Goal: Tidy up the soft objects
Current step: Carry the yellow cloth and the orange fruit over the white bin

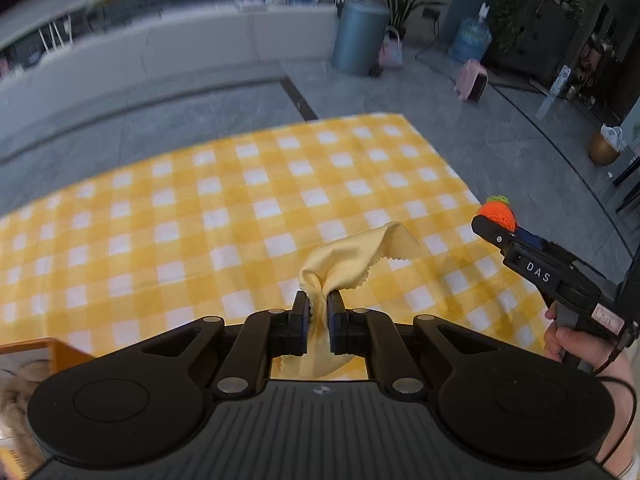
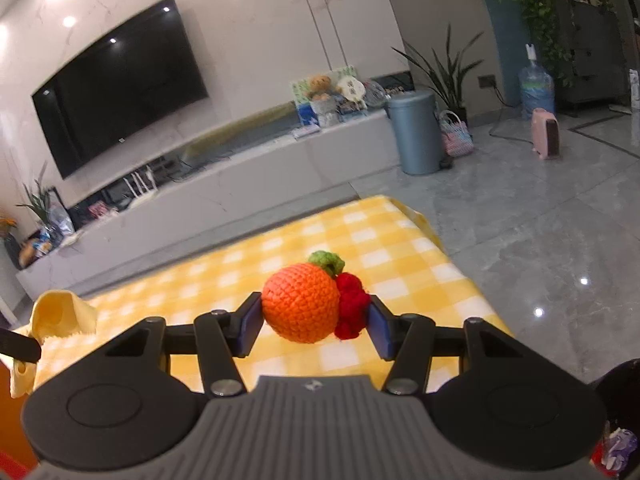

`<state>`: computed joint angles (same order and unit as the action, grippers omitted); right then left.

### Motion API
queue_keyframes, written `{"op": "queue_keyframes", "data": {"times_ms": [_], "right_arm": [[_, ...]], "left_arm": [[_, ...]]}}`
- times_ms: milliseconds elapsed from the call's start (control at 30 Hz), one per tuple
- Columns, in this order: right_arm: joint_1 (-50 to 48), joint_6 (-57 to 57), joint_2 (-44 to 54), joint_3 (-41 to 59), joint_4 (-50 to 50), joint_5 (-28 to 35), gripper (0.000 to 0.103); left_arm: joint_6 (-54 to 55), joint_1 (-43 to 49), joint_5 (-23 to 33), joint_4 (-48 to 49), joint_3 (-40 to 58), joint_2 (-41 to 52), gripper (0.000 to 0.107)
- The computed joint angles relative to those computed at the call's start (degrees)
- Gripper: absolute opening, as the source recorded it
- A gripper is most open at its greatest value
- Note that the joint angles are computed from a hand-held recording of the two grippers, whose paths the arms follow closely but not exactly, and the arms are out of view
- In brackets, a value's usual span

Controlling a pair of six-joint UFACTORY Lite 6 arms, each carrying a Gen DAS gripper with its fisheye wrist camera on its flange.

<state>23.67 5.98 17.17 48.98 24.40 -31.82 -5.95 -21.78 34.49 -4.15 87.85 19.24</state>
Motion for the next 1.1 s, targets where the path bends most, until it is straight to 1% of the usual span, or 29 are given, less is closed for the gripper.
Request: {"op": "queue_keyframes", "data": {"times_ms": [167,200,267,300,333,367,433,533,600,700,800,867,967,1000,1100], "right_arm": [[3.75,1.2,-4.13,-2.26,1.51,-1.66,0.054],[4.89,-0.23,-4.79,-2.25,2.71,-1.78,0.054],[7.23,-3.26,-6.36,-2.52,4.32,-2.48,0.054],[8.27,-3.17,-7.51,-3.1,3.82,-2.76,0.054],[9.29,-2.2,-8.68,-3.85,2.97,-3.01,0.054],[10.19,-0.96,-10.01,-4.41,1.85,-2.63,0.054],[12.51,-1.01,-12.15,-4.7,1.45,-1.8,0.054],[18.43,-11.09,-14.51,-3.71,9.77,-1.92,0.054],[22.22,-15.7,-15.71,-2.74,13.25,-2.31,0.054],[28.72,-24.02,-16.34,-0.29,19.37,-3.07,0.054],[35.56,-36.01,-14.22,5.3,29.62,-2.61,0.054],[39.64,-42.79,-11.84,9.99,35.81,-3.03,0.054],[45.31,-53.3,-6.42,19.35,45.53,-6.25,0.054],[46.67,-55.84,-4.74,22.4,47.21,-6.47,0.054],[49.35,-64.73,0.55,31.83,53.4,-5.8,0.054]], "left_arm": [[2.61,0.61,-1.93,-1.63,-10.32,-12.95,0.01],[1.03,0.72,-2.84,-0.3,-12.57,-15.93,0.01],[-4.96,0.7,-4.23,5.48,-16.77,-21.81,0.01],[-6.68,1.01,-4.82,7.59,-18.75,-24.59,0.01],[-6.07,2.03,-5.31,7.29,-20.78,-27.54,0.01],[-3.15,3.74,-5.07,4.6,-22.31,-30.22,0.01],[7.68,9.36,-4.43,-6.41,-25.68,-35.49,0.01],[20.37,18.61,-2.89,-19.17,-30.98,-43.14,0.01],[28.26,24.95,-1.88,-27.36,-34.49,-47.29,0.01],[42.01,36.97,4.47,-40.17,-38.96,-52.74,0.01],[52.52,49.36,12.25,-48.25,-43.05,-57.18,0.01],[58.91,57.44,17.19,-51.71,-45.44,-59.3,0.01],[63.65,66.99,22.48,-54.73,-47.91,-61.69,0.01],[65.75,70.73,24.81,-55.92,-48.31,-61.78,0.01],[70.04,77.86,28.54,-57.96,-48.41,-59.27,0.01]]}}
